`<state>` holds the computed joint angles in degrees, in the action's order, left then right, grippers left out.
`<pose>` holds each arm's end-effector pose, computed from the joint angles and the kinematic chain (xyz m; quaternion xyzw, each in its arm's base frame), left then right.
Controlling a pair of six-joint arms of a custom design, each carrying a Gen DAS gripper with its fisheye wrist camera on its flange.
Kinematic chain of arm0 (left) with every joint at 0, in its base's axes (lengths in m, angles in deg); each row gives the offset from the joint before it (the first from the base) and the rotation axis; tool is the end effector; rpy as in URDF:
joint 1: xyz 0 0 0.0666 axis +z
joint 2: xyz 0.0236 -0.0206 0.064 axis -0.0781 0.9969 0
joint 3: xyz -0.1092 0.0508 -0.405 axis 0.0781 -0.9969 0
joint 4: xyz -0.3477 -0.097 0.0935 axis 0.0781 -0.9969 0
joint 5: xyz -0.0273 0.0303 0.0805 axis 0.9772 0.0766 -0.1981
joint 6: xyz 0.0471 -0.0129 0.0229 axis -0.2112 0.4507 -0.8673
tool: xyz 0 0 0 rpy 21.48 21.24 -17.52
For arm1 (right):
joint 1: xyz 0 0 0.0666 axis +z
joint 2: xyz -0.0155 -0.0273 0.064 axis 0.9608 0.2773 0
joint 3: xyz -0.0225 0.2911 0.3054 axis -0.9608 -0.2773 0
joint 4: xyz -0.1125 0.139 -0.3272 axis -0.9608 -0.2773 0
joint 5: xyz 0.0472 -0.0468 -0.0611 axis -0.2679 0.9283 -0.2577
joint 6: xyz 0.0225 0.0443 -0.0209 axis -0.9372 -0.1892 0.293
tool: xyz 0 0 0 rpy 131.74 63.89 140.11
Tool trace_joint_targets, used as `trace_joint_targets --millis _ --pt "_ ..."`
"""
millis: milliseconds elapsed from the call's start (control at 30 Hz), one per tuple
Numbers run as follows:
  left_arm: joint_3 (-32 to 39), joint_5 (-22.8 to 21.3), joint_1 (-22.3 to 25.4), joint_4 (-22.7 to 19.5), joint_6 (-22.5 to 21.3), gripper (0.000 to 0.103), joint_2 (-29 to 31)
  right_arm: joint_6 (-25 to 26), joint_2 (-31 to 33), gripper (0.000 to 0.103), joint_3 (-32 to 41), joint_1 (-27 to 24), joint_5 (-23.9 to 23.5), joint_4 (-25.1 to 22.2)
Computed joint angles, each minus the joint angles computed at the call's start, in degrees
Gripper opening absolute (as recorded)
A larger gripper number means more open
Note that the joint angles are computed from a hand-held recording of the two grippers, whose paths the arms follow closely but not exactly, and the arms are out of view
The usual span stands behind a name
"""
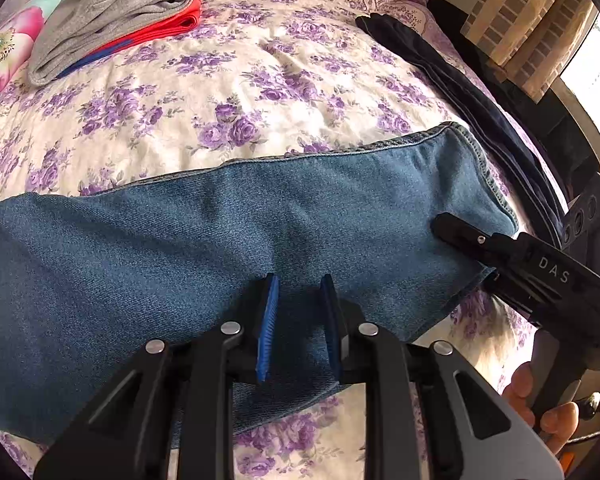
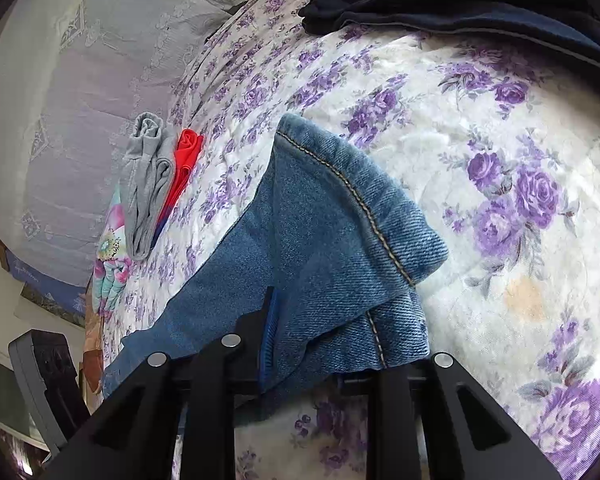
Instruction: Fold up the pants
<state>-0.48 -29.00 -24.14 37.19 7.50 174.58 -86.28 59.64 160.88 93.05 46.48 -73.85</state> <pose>0.4755 -0.1695 0.3867 -0.0960 0.9595 -0.1033 0.2439 0.5291 0.1996 0.3554 0.0215 0.9123 0.3401 0.2272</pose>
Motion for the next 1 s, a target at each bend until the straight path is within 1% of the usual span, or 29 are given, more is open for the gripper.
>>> trace_joint_targets --millis 100,167,233,267,300,367,433,500,533,567,600,667,700,767,800,833,867,900,967,1000 --pt "-2.8 3.4 0.9 2.0 -0.1 0.021 -2.8 2.0 -0.1 0.023 2.2 1.0 3.5 -3.6" --pt "-5.4 6.9 2.0 3.0 -0.8 0.021 -5.7 4.3 -0.5 0.023 4.1 2.3 7.9 -6.2" --pt "-8.4 11.8 4.6 2.9 -2.6 0.021 -9.1 6.9 -1.1 0.023 5.9 4.2 13.4 -8.3" --pt "-9.8 13.6 6.7 2.3 -3.3 0.021 -11.0 8.6 -1.4 0.023 6.9 5.4 16.6 -9.4" --pt "-11.0 14.5 9.7 1.0 -3.4 0.021 -12.9 10.4 -1.8 0.023 7.8 6.7 19.3 -10.2" --pt "-13.0 13.5 16.3 -2.4 -3.6 0.019 -16.5 13.1 -2.5 0.023 9.5 9.1 22.0 -11.3" --pt "-14.6 14.3 23.8 -4.9 -4.6 0.019 -19.2 16.3 -3.0 0.023 11.0 12.0 24.6 -11.8" --pt "-16.7 16.9 30.6 -4.5 -4.9 0.019 -21.7 20.1 -3.4 0.023 12.3 15.3 27.1 -12.0" --pt "-17.6 19.0 33.2 -3.9 -5.5 0.019 -22.6 22.1 -3.4 0.023 12.9 16.9 27.4 -12.2" --pt "-18.2 21.6 35.2 -3.4 -6.4 0.019 -22.9 24.0 -3.2 0.023 13.8 18.6 27.6 -12.8" --pt "-18.8 23.1 36.5 -3.1 -7.1 0.019 -23.1 26.1 -2.7 0.023 14.5 20.2 27.9 -13.3" --pt "-19.7 24.1 37.3 -2.0 -7.7 0.019 -22.9 29.6 -0.7 0.023 17.0 23.0 26.9 -15.5" --pt "-20.2 24.1 37.4 -1.4 -8.0 0.019 -22.8 30.6 0.7 0.023 18.6 24.1 25.2 -17.3" --pt "-20.8 23.0 36.8 0.0 -8.3 0.018 -22.6 32.8 4.1 0.023 21.6 26.3 21.7 -21.3" --pt "-21.1 22.2 36.5 0.5 -8.8 0.018 -22.9 34.3 6.0 0.023 22.8 27.2 20.7 -23.2" --pt "-21.3 21.5 36.1 0.9 -9.1 0.018 -22.9 35.3 7.6 0.023 23.5 28.6 22.3 -24.7" --pt "-21.4 21.2 36.0 1.1 -9.4 0.018 -22.9 36.4 8.8 0.023 23.5 29.8 25.5 -25.0" --pt "-21.6 21.3 36.1 1.4 -9.6 0.018 -23.0 37.2 9.3 0.024 22.7 30.6 27.8 -24.2" --pt "-21.9 21.6 36.4 2.0 -10.2 0.018 -23.0 38.4 8.5 0.026 21.0 31.2 29.3 -22.2" --pt "-22.0 21.6 36.3 2.4 -10.4 0.018 -23.0 38.9 8.2 0.032 21.0 31.2 28.6 -22.5"
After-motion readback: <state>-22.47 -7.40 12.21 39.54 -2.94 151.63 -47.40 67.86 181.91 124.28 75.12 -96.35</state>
